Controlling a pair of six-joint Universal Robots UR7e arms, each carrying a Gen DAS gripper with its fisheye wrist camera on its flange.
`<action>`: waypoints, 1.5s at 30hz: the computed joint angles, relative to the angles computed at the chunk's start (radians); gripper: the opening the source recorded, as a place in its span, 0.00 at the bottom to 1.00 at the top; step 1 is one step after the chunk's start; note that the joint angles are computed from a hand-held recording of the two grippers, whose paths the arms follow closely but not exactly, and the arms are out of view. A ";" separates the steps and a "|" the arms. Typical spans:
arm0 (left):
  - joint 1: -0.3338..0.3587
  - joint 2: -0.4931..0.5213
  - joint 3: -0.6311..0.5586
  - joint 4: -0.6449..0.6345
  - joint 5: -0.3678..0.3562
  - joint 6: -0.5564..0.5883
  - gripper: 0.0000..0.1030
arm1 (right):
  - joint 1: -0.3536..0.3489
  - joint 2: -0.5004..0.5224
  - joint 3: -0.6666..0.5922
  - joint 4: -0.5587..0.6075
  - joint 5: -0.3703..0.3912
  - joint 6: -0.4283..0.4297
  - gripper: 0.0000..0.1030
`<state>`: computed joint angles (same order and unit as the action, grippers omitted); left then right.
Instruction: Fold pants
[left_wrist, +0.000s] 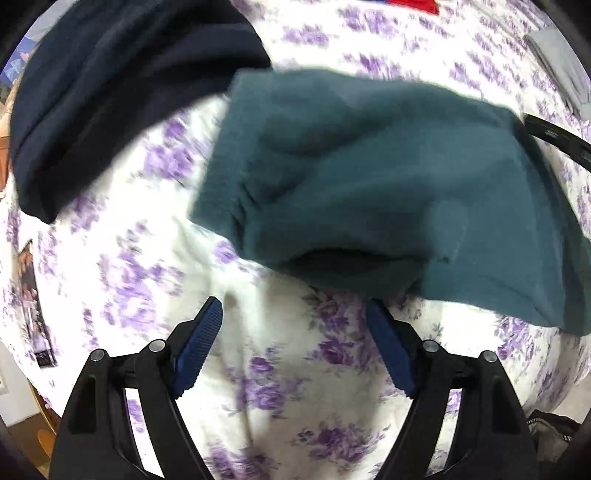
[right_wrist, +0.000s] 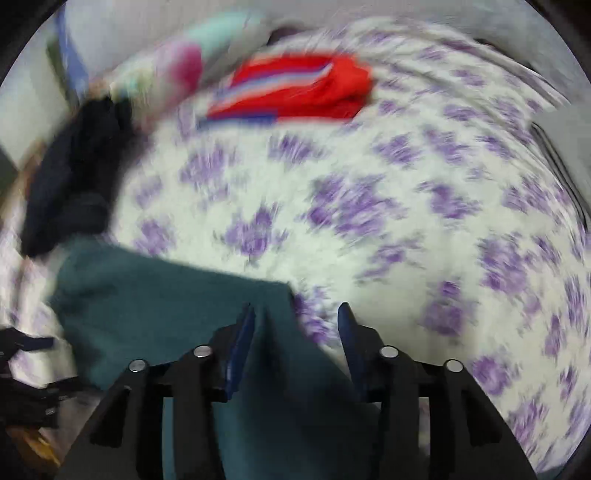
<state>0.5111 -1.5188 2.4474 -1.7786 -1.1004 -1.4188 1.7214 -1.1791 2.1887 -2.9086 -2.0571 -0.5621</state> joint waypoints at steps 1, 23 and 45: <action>-0.002 -0.032 0.000 0.029 0.012 -0.012 0.75 | -0.014 -0.064 0.016 0.027 0.033 0.020 0.57; 0.267 -0.078 -0.064 -0.011 0.155 0.178 0.67 | -0.237 -0.665 0.323 0.234 0.170 0.196 0.60; -0.004 -0.116 -0.113 0.471 0.188 -0.018 0.56 | -0.425 -0.837 0.334 0.220 0.153 0.190 0.66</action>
<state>0.5068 -1.6352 2.3342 -1.3076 -0.9124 -1.4371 1.2961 -2.0161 2.5231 -2.6881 -1.9042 -0.3724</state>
